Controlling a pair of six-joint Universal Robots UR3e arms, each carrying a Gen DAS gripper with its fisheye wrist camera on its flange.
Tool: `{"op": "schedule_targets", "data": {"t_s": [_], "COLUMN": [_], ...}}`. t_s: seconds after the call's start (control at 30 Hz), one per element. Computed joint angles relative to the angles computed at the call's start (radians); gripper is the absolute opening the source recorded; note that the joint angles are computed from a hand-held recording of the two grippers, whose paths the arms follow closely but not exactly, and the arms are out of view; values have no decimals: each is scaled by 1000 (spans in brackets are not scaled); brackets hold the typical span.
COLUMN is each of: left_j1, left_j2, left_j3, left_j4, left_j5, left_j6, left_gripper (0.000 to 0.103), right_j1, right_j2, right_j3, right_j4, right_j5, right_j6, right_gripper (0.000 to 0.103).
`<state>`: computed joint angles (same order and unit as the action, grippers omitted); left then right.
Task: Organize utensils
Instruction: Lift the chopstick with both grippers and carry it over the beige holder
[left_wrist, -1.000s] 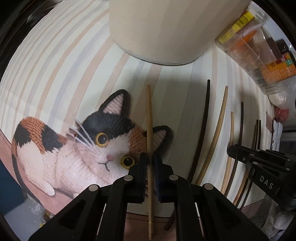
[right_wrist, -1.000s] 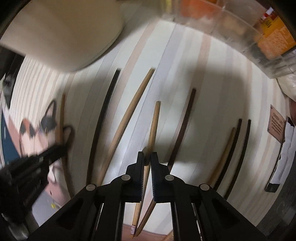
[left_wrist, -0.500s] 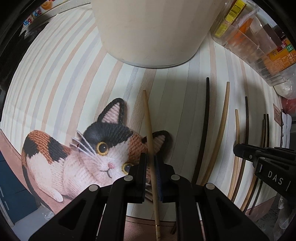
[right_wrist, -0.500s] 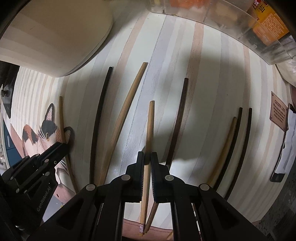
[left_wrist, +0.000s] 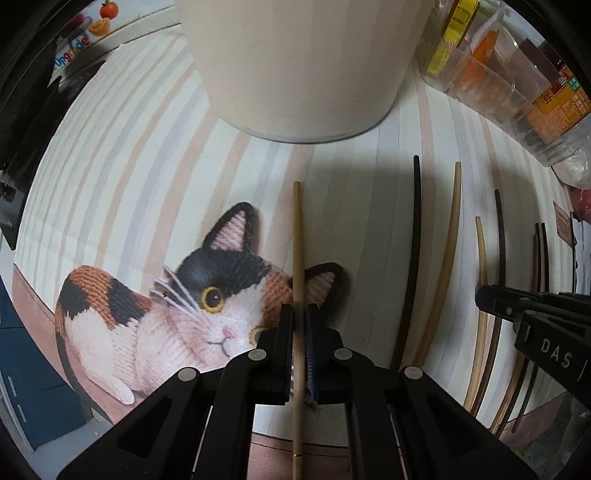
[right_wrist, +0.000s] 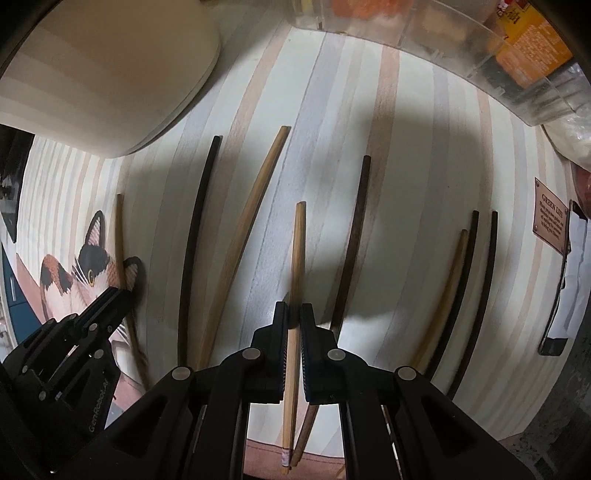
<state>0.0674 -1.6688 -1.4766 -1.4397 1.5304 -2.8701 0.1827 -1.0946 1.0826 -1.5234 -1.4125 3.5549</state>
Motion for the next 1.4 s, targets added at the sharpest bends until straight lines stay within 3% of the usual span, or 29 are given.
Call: {"op": "schedule_targets", "data": {"t_s": [0.23,0.47,0.73,1.2,1.3,1.4], "left_j1": [73,167,214,219,210,192], "left_j2": [119,201,172,59,43,45], "left_j3": [7,95,269,598,618,575], "left_j4": [-52,-154,-200,-229,-213,-155], "left_j5": [-60,-143,-215,-287,-274,-226], "left_j6": [53,97,115,74,58,21], "left_gripper": [4,4,4,4,4,4], "right_j1": [-15,-42,-39,-38,-73,-162], "right_j2": [-187,-312,-355,-306,-313,-352], "right_j3": [219,294,209,-111,-106,6], "right_j4": [-158,-226,-285,-276,-268,-281], "right_j5": [38,66,26,-58,-5,142], "right_j6": [30,41,55,30,50,106], "right_gripper": [6,6,5,0,0,0]}}
